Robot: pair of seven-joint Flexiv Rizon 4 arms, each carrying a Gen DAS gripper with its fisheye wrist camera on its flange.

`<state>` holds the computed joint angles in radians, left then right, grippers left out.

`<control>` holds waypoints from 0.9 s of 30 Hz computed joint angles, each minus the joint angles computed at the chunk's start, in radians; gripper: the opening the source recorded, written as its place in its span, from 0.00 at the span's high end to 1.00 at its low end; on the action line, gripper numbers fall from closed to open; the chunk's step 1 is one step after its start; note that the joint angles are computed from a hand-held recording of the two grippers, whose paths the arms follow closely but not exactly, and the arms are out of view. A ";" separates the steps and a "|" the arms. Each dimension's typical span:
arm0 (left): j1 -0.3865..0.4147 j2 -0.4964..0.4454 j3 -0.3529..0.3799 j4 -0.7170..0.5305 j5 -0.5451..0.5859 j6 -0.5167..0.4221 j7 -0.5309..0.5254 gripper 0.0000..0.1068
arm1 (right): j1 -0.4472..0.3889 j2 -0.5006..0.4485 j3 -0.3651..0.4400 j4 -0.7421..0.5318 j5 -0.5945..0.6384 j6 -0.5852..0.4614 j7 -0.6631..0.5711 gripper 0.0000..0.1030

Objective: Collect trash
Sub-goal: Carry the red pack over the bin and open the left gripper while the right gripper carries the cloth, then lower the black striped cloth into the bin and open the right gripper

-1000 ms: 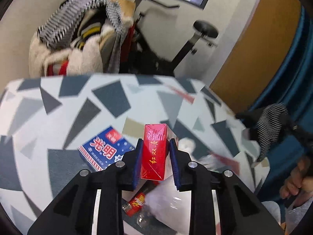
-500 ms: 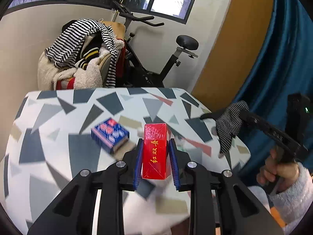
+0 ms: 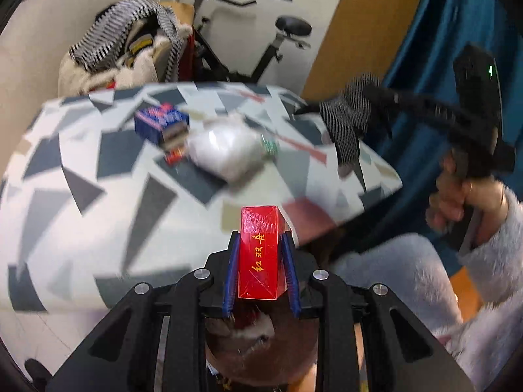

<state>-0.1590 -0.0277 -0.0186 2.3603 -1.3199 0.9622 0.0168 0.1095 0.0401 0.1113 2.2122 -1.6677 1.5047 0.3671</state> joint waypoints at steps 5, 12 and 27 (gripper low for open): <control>0.010 -0.016 0.007 0.041 0.054 -0.009 -0.037 0.77 | 0.008 0.015 0.010 0.025 0.010 -0.005 -0.004 0.87; 0.013 -0.031 0.000 0.075 0.075 0.010 -0.062 0.77 | 0.015 0.032 0.015 0.062 0.043 -0.003 -0.029 0.87; -0.006 0.017 0.003 0.082 -0.030 0.032 -0.045 0.28 | 0.034 0.033 0.027 0.088 0.073 -0.005 -0.057 0.87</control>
